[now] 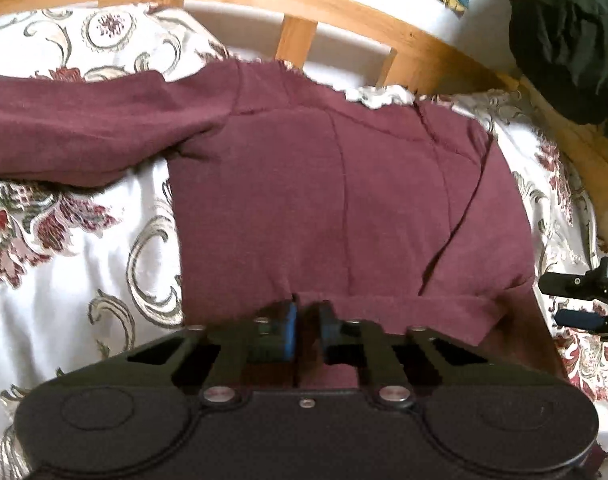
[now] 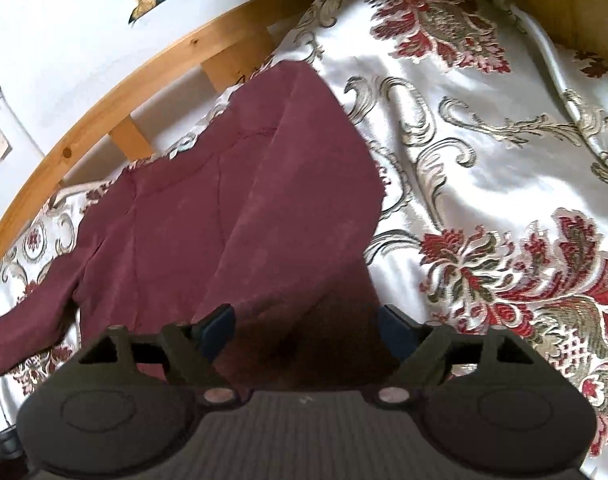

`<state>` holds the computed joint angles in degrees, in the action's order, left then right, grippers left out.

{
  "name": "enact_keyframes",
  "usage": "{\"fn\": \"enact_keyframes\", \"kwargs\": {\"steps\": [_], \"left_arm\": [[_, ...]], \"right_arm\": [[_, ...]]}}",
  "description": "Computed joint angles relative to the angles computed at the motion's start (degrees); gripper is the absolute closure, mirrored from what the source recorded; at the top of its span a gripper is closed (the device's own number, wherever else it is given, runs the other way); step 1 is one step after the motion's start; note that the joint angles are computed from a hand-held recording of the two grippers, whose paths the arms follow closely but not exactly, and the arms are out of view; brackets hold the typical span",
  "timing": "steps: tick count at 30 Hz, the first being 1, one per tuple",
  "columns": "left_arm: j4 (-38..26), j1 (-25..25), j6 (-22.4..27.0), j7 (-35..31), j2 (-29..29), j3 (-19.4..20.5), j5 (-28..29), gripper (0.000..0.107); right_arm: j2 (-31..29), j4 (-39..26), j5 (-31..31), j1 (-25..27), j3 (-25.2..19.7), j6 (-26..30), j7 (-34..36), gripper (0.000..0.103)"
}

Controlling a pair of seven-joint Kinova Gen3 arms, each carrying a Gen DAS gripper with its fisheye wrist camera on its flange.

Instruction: Fold small clothes

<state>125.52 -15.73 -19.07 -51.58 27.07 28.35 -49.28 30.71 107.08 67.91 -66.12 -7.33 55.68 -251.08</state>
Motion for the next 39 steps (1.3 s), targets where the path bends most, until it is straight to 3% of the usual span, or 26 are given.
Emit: {"fn": "enact_keyframes", "kwargs": {"steps": [2, 10, 12, 15, 17, 19, 21, 23, 24, 26, 27, 29, 31, 39], "left_arm": [[0.80, -1.75, -2.32, 0.53, -0.07, 0.94, -2.02, 0.107], [7.02, -0.46, -12.52, 0.24, -5.93, -3.92, -7.90, 0.105], [7.24, 2.61, -11.50, -0.87, -7.66, -5.95, -5.56, 0.096], [6.57, 5.23, -11.34, -0.07, -7.59, -8.35, -4.28, 0.092], [5.88, 7.98, -9.78, -0.59, -7.38, -10.55, -2.35, 0.080], [4.61, 10.79, -7.33, -1.92, -6.59, -12.30, 0.96, 0.058], [3.28, 10.99, -5.86, -2.10, -5.23, -12.10, 2.00, 0.052], [1.26, 8.30, -3.38, 0.31, -3.16, -9.01, -0.69, 0.051], [0.21, 6.89, -2.07, 2.16, -2.03, -7.42, -2.78, 0.052], [-0.88, 4.01, -0.87, 3.14, 0.01, -4.33, -4.84, 0.067], [-0.94, 3.82, -1.09, 2.35, 0.43, -4.33, -4.50, 0.081], [-0.67, 4.51, -1.55, 0.96, 0.15, -5.44, -2.78, 0.090], [-0.20, 2.25, -2.47, 2.26, 0.09, -3.73, -3.12, 0.101], [4.03, -0.10, -11.41, 6.29, -3.93, -5.36, -9.59, 0.107]], "right_arm": [[-0.12, 0.02, -1.05, -0.27, -0.03, 1.01, -0.39, 0.017], [-0.78, 1.29, -3.19, -1.17, -0.35, 2.91, -3.87, 0.017], [-1.19, 2.02, -2.61, -1.45, -0.41, 2.84, -5.67, 0.017], [-1.45, 2.50, -1.48, -1.48, -0.89, 2.98, -6.29, 0.016], [-1.54, 2.43, -0.84, -1.26, -1.21, 2.87, -5.86, 0.015], [-1.62, 2.61, 0.08, -1.13, -1.31, 2.55, -6.38, 0.014], [-1.71, 2.74, 0.92, -0.57, -1.46, 1.71, -6.52, 0.013], [-1.71, 2.85, 1.90, 0.20, -1.53, 0.56, -6.06, 0.012], [-1.58, 2.52, 1.93, 0.66, -1.57, 0.27, -5.12, 0.012], [-1.27, 1.93, 1.49, 1.22, -1.52, 0.01, -3.71, 0.011], [-1.18, 1.85, 1.47, 1.37, -1.42, -0.30, -3.53, 0.010], [-0.98, 1.71, 1.42, 1.69, -1.21, -1.02, -3.08, 0.010], [-0.62, 1.20, 0.70, 1.79, -1.06, -1.05, -1.85, 0.010], [-1.13, 1.40, -1.95, -0.30, -0.47, 1.61, -2.66, 0.009]]}}
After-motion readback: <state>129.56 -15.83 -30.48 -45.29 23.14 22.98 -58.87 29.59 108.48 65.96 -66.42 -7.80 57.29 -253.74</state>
